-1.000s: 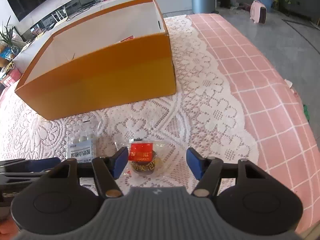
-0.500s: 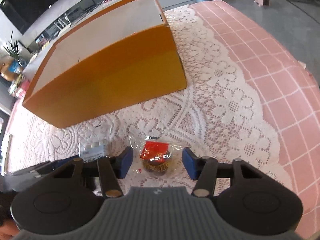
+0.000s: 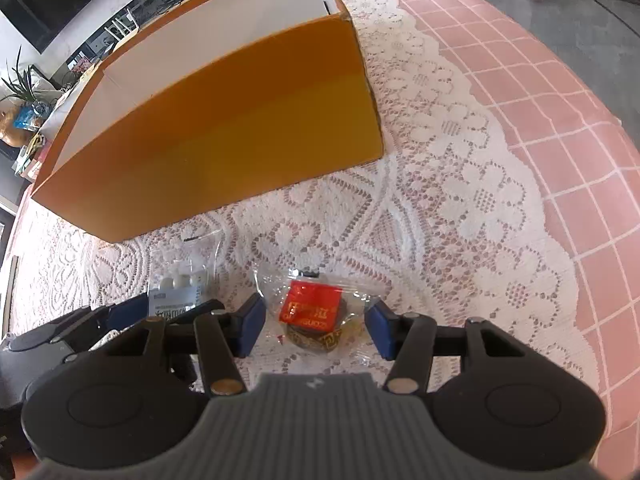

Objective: Organize snacks
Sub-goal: 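Grasp the white ball packet with left tool while right tool grasps the red-label candy, then lift both held snacks and carry them over the orange box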

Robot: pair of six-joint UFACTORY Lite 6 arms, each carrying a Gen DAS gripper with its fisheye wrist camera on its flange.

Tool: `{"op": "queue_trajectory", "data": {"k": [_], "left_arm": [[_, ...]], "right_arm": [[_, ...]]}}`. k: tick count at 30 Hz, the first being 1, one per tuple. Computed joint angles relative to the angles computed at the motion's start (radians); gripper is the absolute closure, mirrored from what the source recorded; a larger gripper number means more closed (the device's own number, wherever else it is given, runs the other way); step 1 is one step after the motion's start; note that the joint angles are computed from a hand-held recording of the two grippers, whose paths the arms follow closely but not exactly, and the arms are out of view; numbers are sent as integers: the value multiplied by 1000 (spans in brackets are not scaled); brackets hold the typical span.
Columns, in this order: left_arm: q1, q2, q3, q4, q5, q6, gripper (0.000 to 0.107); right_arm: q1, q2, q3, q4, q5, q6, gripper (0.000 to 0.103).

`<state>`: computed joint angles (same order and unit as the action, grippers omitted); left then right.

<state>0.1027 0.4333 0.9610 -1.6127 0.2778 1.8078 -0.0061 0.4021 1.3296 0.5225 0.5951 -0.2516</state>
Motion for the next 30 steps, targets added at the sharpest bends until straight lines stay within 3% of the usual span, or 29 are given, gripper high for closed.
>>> {"op": "queue_trajectory", "data": {"k": [10,18,22,30], "left_arm": [[53,-102,-51,159,21,-165,38],[163,-238,-84,324,163,-310,38],[221,-295,-86,371,275,-345,38],[282,-344,-18,414,410,-413,38]], "right_arm": [[-4,20,21,-11,22,-9,66],[-11,-64,-59,54,-39,-68,67],[-2,-125,-104,18,-87,-36,68],[9,-295,-189,-42,-146,15,68]]}}
